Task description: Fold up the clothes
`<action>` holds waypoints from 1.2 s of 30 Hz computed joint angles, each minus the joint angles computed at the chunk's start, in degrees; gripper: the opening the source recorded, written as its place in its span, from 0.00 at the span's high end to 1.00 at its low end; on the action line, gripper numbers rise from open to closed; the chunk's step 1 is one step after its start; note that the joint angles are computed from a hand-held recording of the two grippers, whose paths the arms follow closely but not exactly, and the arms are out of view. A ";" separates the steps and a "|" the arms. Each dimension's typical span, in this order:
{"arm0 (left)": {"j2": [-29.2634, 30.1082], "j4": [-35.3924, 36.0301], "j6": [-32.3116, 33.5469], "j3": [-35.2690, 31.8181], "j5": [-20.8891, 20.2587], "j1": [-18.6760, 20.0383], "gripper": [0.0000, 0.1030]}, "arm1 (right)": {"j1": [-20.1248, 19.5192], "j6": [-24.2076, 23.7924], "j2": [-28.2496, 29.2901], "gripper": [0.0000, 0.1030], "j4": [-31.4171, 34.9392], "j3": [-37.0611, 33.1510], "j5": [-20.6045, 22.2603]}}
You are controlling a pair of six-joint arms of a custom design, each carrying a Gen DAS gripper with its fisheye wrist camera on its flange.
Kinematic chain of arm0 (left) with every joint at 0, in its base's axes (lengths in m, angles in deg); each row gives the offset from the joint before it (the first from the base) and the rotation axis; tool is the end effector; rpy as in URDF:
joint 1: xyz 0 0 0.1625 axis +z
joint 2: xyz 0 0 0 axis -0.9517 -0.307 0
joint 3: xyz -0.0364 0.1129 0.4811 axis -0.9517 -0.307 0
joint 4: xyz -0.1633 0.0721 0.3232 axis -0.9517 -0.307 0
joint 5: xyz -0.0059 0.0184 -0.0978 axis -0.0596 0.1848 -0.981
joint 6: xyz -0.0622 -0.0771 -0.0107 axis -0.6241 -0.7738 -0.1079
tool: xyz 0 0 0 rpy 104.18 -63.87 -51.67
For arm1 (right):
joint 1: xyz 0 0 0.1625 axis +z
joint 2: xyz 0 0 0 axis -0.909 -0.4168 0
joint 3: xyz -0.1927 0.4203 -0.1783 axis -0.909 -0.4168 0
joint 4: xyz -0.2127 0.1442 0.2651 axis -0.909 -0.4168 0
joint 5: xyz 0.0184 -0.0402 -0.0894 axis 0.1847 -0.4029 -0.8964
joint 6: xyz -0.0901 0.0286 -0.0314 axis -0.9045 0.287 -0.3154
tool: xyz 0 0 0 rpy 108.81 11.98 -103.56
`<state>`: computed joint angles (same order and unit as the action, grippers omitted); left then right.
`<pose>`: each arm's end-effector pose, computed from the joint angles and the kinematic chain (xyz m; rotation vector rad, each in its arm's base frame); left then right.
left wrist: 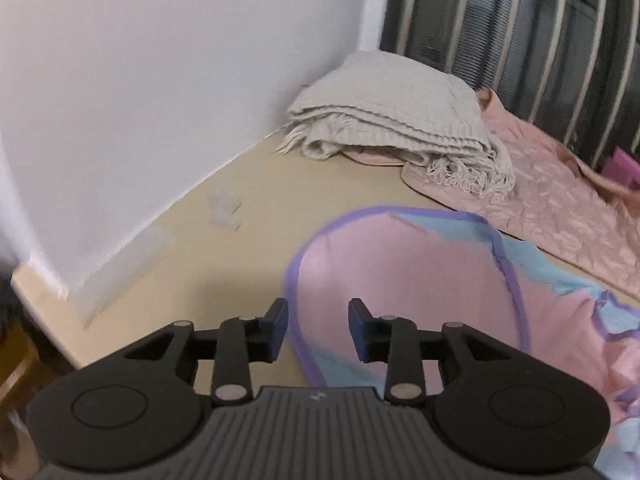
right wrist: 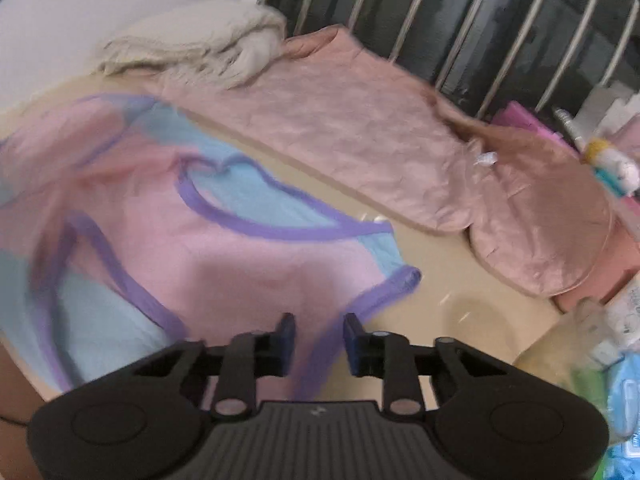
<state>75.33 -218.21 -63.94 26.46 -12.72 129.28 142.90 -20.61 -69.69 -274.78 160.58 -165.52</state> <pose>-0.3242 -0.8745 -0.0091 0.5605 2.3059 -0.9712 -0.0714 -0.7083 0.3697 0.3383 -1.9689 0.8264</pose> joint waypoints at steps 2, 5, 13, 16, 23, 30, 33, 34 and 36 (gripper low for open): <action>0.31 3.65 0.86 -1.98 -4.11 0.22 0.64 | -0.51 1.46 -1.69 0.74 1.28 2.28 5.54; 3.83 11.78 3.06 -9.47 -8.25 0.22 0.62 | -1.37 2.64 -3.13 0.72 3.13 4.52 12.33; 5.62 12.37 1.63 -11.85 -1.40 -1.02 0.64 | -0.27 4.83 0.31 0.71 -0.10 0.35 2.67; 2.34 8.02 3.16 -4.62 -8.02 -1.61 0.59 | -0.71 7.20 -0.98 0.69 1.99 0.12 10.64; 1.61 11.18 9.04 0.37 -13.23 -2.80 0.59 | 0.55 9.31 5.95 0.95 22.88 -17.25 8.86; -4.77 9.84 8.93 11.32 -19.64 -0.96 0.54 | -0.26 8.25 1.86 0.81 9.08 -6.83 11.65; -5.99 9.58 11.10 13.74 -20.67 -0.66 0.54 | -1.16 6.84 -1.91 0.68 10.49 0.40 19.23; -6.14 8.45 12.23 14.60 -20.64 -0.63 0.54 | -1.27 6.16 -2.07 0.69 10.93 1.24 19.86; -6.31 6.90 13.44 15.73 -20.37 -0.68 0.54 | -1.22 5.64 -0.40 0.71 9.37 0.46 18.04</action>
<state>69.02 -211.31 -50.50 42.19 -33.09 128.60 141.69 -14.96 -70.09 -265.40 161.04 -147.48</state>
